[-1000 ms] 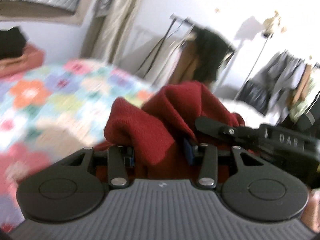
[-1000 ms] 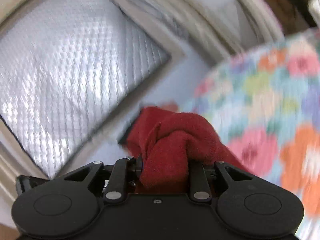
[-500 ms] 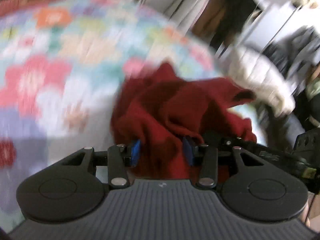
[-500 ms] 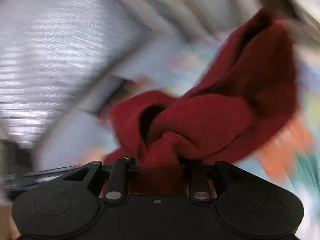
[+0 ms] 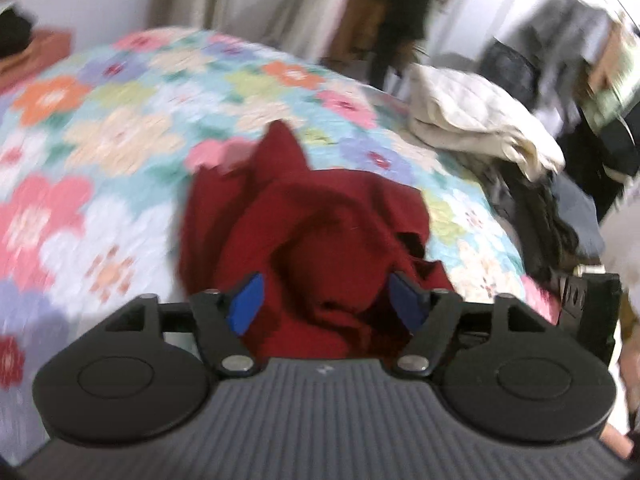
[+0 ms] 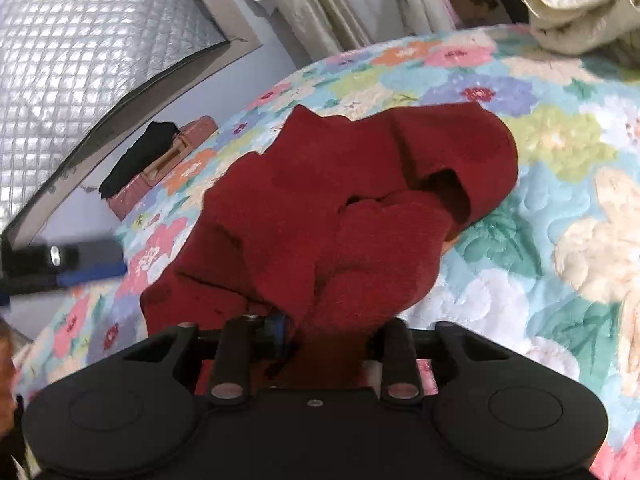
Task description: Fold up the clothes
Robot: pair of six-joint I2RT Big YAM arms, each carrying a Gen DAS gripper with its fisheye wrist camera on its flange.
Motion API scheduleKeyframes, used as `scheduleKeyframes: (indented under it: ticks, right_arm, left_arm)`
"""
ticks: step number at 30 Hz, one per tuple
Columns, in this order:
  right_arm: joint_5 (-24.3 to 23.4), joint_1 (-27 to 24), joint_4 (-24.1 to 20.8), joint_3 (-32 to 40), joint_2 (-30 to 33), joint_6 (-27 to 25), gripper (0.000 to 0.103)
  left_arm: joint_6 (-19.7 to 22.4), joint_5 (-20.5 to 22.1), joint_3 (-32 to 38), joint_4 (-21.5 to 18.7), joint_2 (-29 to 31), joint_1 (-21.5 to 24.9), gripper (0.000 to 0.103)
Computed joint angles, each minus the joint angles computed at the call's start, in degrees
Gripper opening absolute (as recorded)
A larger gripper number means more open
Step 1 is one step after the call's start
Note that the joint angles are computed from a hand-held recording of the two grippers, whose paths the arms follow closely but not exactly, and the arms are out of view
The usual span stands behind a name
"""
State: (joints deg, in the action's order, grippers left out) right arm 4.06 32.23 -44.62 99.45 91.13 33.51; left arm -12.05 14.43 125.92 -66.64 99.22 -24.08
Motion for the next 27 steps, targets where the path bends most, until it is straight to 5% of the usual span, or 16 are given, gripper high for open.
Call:
scheduleKeyframes:
  ticks: [4,9,10,12,15,20,27]
  right_arm:
    - [-1.3,-0.8,-0.2,0.1,-0.5,-3.8,0.025]
    - [-5.8,-2.9,1.7,-3.4,-3.1,-3.6,0.030]
    - [-6.5,-3.3,2.3,-4.3,-3.8,-3.5,0.030]
    - [-7.2,-3.9,2.2,-5.5,-4.6,-3.7,0.034]
    - [-6.9,-4.2,1.2,-6.2,-5.0,-3.6,0.040]
    - [-5.7,-4.4,-0.3,-5.9,-3.9,-3.1,0.041]
    - [-4.4,-4.0,-0.7,-5.2,-3.2,1.4,0.042]
  left_arm:
    - [6.7,-4.3,5.9,-2.8,4.9,-2.8,0.086]
    - [10.5,-2.3,12.7,-8.3,11.0,-3.8,0.095]
    - [9.8,-3.0,13.3,-8.5,11.5,-3.8,0.091]
    - [8.6,-4.3,14.6,-9.0,12.7,-4.0,0.039]
    - [5.5,-4.8,16.2,-9.4,13.6,-3.4,0.013]
    - [6.3,-16.6,9.1,-1.7,6.7,-2.0,0.009]
    - [-6.4,-21.4,-5.4,5.8,-3.8,6.3,0.008]
